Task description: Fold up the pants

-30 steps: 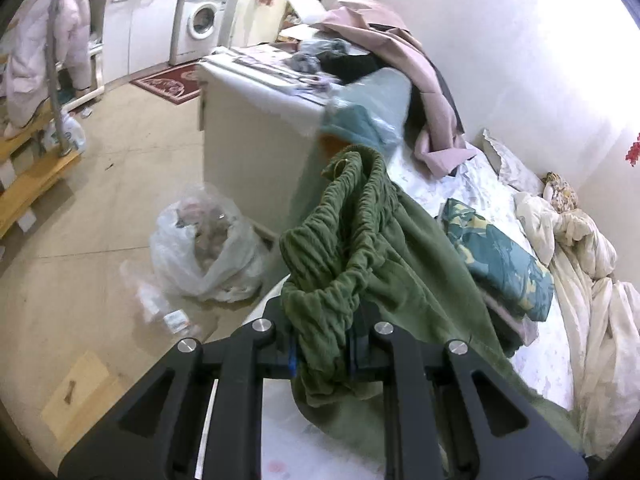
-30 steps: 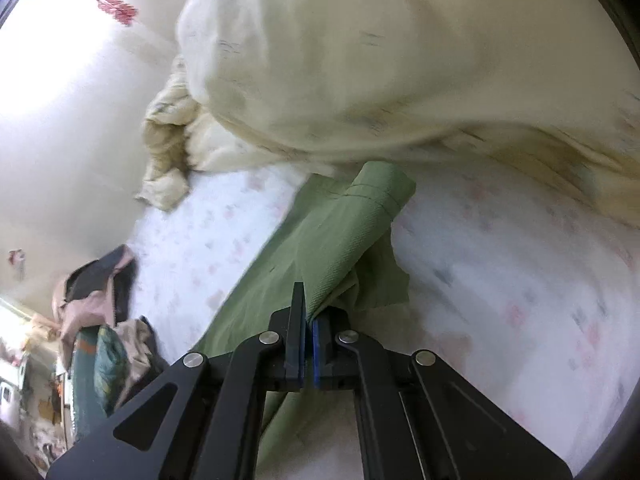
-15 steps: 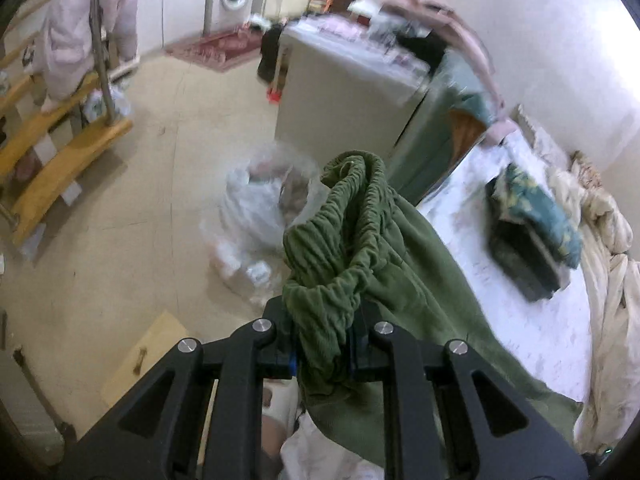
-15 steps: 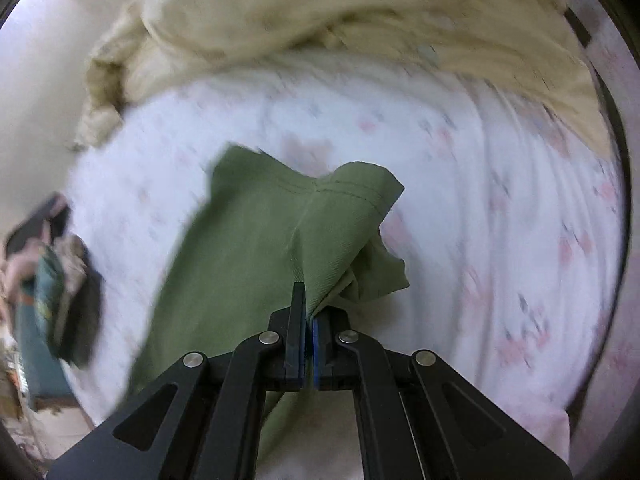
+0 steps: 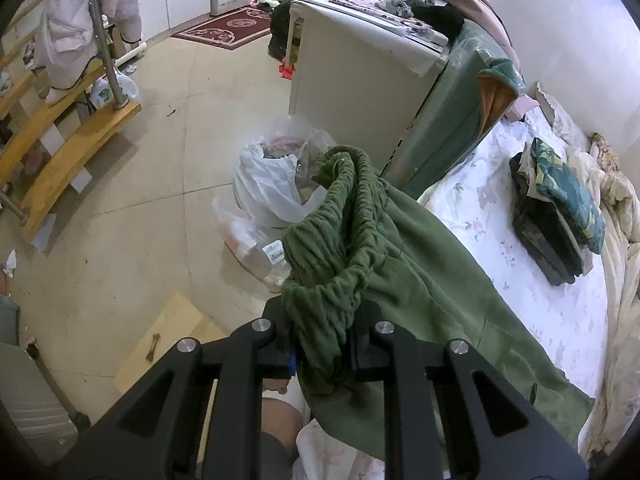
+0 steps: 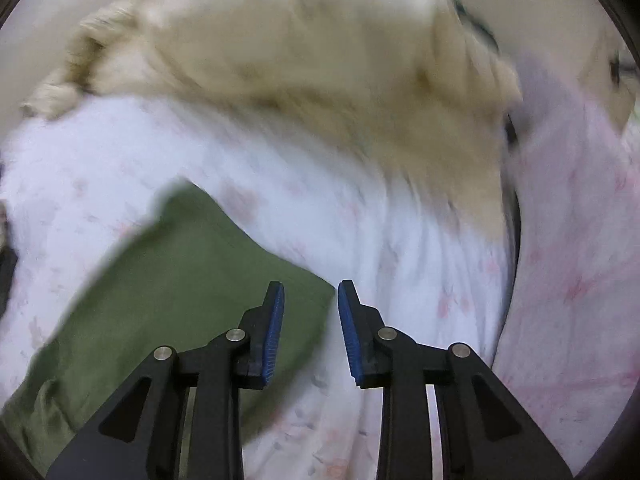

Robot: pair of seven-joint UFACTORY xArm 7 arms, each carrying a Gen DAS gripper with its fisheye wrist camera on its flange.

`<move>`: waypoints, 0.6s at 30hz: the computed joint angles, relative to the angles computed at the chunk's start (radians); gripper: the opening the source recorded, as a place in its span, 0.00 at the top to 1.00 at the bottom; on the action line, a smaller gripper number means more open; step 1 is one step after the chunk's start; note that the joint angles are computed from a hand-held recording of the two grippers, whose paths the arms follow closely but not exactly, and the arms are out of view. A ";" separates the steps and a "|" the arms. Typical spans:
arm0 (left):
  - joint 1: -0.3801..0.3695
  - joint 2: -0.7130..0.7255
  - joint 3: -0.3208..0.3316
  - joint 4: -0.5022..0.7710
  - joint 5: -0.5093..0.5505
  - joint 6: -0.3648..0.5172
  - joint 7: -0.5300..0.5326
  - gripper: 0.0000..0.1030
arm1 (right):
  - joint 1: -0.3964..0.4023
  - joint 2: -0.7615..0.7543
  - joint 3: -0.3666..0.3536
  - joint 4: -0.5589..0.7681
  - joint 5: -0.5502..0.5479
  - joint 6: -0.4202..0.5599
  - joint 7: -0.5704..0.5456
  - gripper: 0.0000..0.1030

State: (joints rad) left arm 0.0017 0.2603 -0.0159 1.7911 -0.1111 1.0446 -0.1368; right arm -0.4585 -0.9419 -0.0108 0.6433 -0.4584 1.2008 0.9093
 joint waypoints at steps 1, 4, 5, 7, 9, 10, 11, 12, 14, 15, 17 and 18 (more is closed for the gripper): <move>-0.006 0.000 0.001 0.001 0.013 -0.002 -0.006 0.86 | 0.045 -0.019 -0.023 -0.012 0.026 -0.075 -0.021 0.70; -0.019 -0.002 0.002 -0.005 0.045 -0.012 -0.017 0.86 | 0.216 0.022 -0.106 -0.039 0.207 -0.229 -0.154 0.70; -0.026 -0.004 0.003 -0.008 0.060 -0.016 -0.023 0.86 | 0.250 0.048 -0.124 -0.045 0.263 -0.250 -0.187 0.70; -0.037 -0.005 0.004 -0.011 0.087 -0.022 -0.037 0.86 | 0.350 0.116 -0.174 -0.062 0.402 -0.298 -0.271 0.70; -0.045 -0.009 0.005 -0.017 0.108 -0.028 -0.046 0.86 | 0.417 0.188 -0.204 -0.072 0.507 -0.307 -0.346 0.70; -0.049 -0.009 0.005 -0.018 0.118 -0.031 -0.051 0.86 | 0.424 0.235 -0.196 -0.061 0.522 -0.274 -0.367 0.70; -0.053 -0.013 0.004 -0.025 0.128 -0.037 -0.053 0.86 | 0.419 0.279 -0.187 -0.047 0.523 -0.247 -0.384 0.70; -0.057 -0.016 0.003 -0.029 0.136 -0.042 -0.050 0.86 | 0.414 0.314 -0.173 -0.042 0.525 -0.214 -0.399 0.70; -0.064 -0.026 -0.001 -0.041 0.150 -0.060 -0.037 0.86 | 0.393 0.346 -0.151 -0.042 0.528 -0.195 -0.422 0.70; -0.068 -0.035 -0.004 -0.049 0.157 -0.072 -0.024 0.86 | 0.380 0.350 -0.138 -0.036 0.529 -0.192 -0.429 0.70; -0.089 -0.061 -0.009 -0.068 0.201 -0.098 -0.004 0.86 | 0.352 0.335 -0.136 -0.034 0.553 -0.196 -0.454 0.70; -0.098 -0.075 -0.013 -0.075 0.213 -0.111 -0.002 0.86 | 0.336 0.318 -0.139 -0.038 0.571 -0.204 -0.458 0.70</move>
